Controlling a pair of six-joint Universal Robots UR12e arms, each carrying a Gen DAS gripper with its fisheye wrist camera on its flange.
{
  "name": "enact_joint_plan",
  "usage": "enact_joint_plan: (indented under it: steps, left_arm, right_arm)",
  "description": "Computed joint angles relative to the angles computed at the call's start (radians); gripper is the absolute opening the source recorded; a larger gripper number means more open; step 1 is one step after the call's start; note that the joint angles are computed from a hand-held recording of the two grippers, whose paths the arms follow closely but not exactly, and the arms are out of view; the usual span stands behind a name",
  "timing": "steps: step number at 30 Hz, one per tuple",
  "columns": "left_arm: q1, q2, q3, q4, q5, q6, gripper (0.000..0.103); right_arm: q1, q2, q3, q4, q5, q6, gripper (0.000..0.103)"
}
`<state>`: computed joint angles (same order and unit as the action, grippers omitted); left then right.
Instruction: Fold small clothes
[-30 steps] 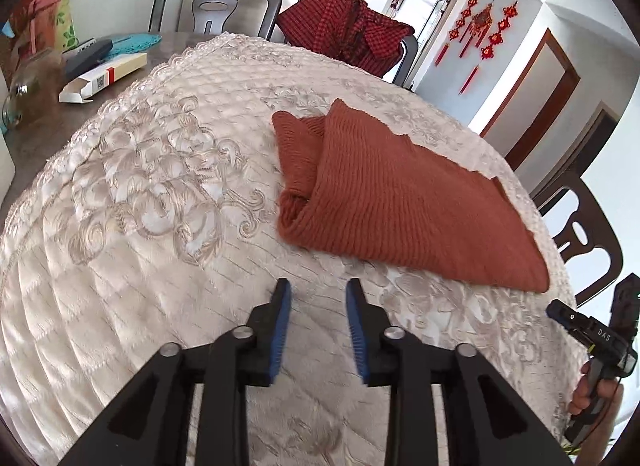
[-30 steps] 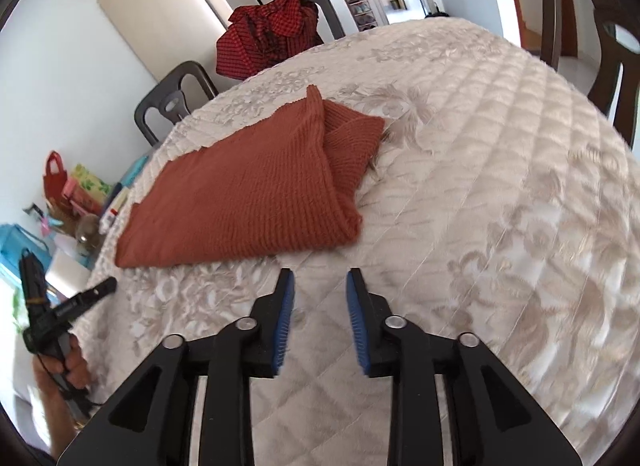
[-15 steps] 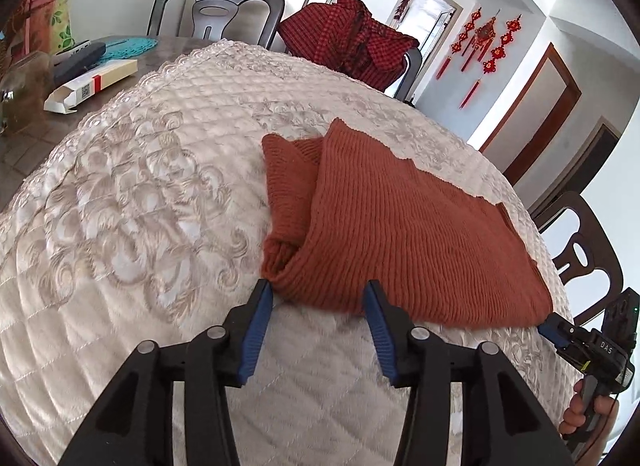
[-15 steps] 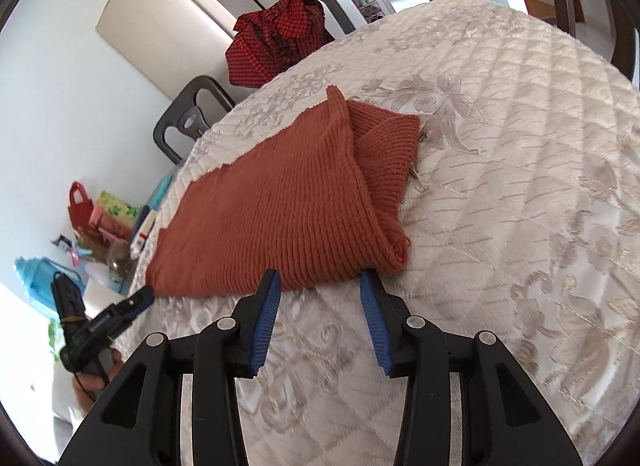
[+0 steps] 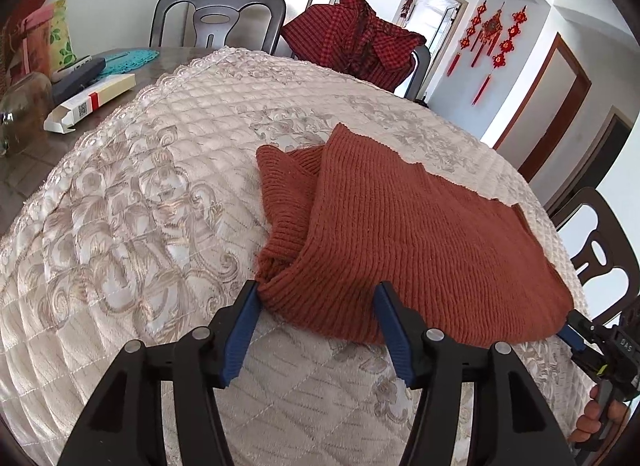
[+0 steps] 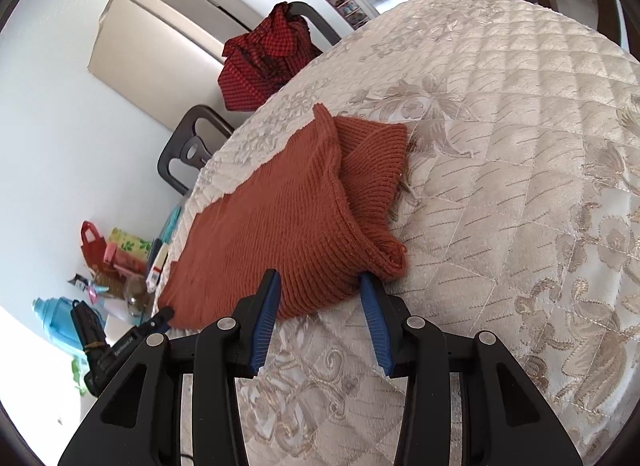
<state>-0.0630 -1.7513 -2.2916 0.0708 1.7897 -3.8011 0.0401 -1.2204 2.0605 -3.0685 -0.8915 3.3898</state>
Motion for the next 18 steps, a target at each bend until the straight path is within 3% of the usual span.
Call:
enact_joint_plan:
  steps: [10, 13, 18]
  left_arm:
    - [-0.012, -0.007, 0.023, -0.049, 0.038, 0.012, 0.063]
    - [-0.016, -0.008, 0.028, -0.067, 0.054, 0.008, 0.053]
    - [-0.013, -0.008, 0.029, -0.069, 0.054, 0.009, 0.038]
  right_arm:
    - [0.007, 0.001, -0.003, -0.021, -0.040, 0.038, 0.042]
    - [0.009, 0.002, -0.004, -0.028, -0.049, 0.045, 0.042]
    - [0.011, 0.008, -0.009, -0.026, -0.078, 0.055, 0.025]
